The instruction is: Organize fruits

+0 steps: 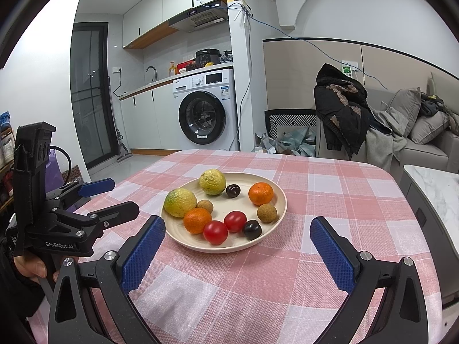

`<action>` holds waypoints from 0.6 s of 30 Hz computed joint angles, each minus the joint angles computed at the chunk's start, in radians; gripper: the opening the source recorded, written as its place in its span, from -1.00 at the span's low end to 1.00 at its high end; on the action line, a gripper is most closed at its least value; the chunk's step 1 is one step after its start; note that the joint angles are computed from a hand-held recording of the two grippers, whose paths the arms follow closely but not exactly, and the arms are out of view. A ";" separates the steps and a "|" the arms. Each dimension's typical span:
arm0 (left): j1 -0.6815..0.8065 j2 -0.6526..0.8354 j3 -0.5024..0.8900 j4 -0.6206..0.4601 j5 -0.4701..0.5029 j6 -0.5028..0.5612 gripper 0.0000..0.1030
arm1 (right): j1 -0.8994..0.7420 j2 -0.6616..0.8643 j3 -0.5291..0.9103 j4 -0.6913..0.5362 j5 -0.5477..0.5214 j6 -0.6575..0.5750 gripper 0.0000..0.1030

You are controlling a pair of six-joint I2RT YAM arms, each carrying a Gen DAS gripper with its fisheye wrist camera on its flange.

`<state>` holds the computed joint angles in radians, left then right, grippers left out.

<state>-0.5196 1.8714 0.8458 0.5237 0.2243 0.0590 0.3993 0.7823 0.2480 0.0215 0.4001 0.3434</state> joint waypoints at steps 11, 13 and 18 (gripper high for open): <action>-0.002 -0.002 -0.001 -0.003 0.001 -0.003 0.98 | 0.016 0.012 0.001 0.008 0.008 0.005 1.00; -0.001 -0.003 -0.002 -0.004 0.001 -0.003 0.98 | 0.016 0.015 0.003 0.006 0.007 0.004 1.00; -0.004 -0.002 -0.005 0.003 -0.001 -0.009 0.98 | 0.020 0.029 0.001 0.019 0.005 0.004 1.00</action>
<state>-0.5235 1.8690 0.8403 0.5270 0.2228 0.0504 0.4191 0.8114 0.2493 0.0406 0.4052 0.3474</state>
